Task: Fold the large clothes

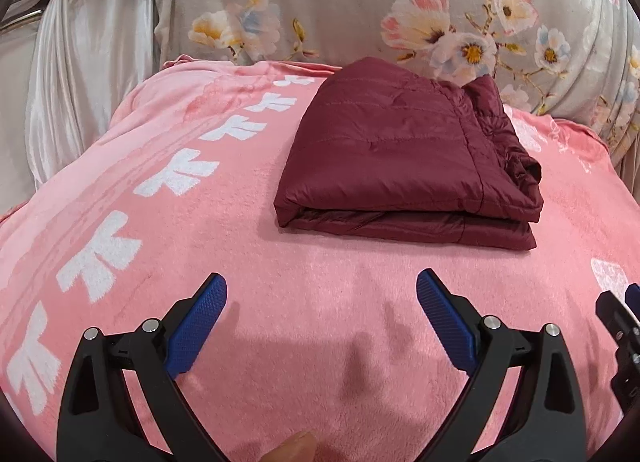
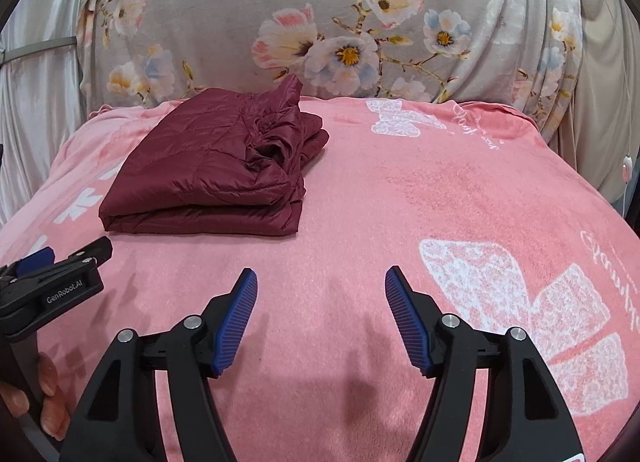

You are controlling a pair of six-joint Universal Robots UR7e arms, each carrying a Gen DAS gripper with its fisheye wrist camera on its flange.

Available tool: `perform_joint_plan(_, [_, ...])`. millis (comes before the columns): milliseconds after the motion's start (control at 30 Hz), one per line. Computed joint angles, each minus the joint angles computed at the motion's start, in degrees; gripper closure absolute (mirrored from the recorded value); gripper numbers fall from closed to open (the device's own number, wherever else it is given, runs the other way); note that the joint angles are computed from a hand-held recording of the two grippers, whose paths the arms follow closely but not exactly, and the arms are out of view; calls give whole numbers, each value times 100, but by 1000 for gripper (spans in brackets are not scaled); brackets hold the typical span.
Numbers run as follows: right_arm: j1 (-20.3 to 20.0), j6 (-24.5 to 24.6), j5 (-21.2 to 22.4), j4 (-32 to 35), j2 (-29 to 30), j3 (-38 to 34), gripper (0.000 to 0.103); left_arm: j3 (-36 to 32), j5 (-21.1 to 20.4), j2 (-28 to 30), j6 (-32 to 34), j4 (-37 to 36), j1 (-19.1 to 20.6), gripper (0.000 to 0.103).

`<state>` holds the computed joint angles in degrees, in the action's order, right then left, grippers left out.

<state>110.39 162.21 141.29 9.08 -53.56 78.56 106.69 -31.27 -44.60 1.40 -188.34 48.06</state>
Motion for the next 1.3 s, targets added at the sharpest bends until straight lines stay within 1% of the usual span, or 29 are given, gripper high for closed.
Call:
perform_joint_plan(133, [7,-6,48,-13,15,1,30,12,34,16,18,-124,5,9])
perform_joint_plan(267, [-11,80,23,12,-1,23,29,10,53,35,82,-185,-2,9])
perform_joint_plan(400, [-24,93,12,10,-10,30,28,2,96,76,256,-353,-22,8])
perform_joint_plan(567, [-26,40,4,-40,-29,57,27,-9,141,105,319,-401,-43,8])
perform_joint_plan(833, [-5,49,34,-55,-7,47,26,-15,237,201,634,-733,-101,8])
perform_joint_plan(1300, [10,67,52,33,40,-33,25,-14,257,207,577,-705,-116,8])
